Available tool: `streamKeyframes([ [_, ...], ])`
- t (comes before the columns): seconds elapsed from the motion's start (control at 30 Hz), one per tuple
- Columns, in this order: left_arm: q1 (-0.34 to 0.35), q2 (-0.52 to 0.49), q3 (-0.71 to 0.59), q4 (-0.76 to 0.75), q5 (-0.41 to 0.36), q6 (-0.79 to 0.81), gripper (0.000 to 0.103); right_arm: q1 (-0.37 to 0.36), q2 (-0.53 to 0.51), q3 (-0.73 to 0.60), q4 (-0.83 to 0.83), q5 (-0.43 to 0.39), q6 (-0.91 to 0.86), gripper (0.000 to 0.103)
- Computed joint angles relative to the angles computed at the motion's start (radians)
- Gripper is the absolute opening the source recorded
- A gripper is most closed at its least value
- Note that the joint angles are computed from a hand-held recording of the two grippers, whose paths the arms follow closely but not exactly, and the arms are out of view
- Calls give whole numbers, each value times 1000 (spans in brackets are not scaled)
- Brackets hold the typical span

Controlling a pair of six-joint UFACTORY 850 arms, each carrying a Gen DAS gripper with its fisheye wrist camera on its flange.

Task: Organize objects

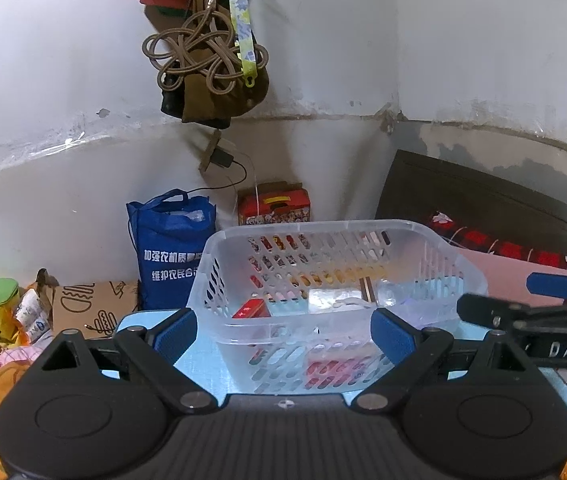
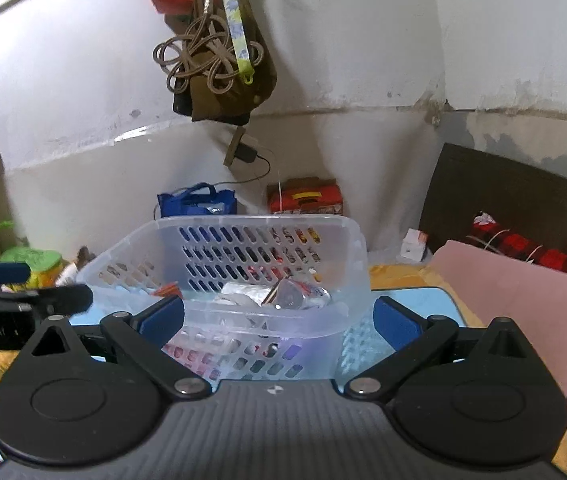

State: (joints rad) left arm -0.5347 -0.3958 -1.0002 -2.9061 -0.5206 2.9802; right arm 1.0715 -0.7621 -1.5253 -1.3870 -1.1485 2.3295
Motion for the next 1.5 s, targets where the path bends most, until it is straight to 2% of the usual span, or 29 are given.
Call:
streamKeyframes([
  [0.2, -7, 6, 0, -22, 20, 27, 95, -1, -5, -20, 31, 7, -45, 103],
  [0.37, -8, 13, 10, -28, 18, 31, 95, -4, 6, -11, 38, 28, -14, 103],
  [0.53, -9, 12, 10, -35, 22, 36, 95, -2, -9, -30, 63, 4, -30, 103],
  [1.5, -9, 5, 4, -3, 34, -6, 95, -2, -19, -52, 106, -21, -74, 103],
])
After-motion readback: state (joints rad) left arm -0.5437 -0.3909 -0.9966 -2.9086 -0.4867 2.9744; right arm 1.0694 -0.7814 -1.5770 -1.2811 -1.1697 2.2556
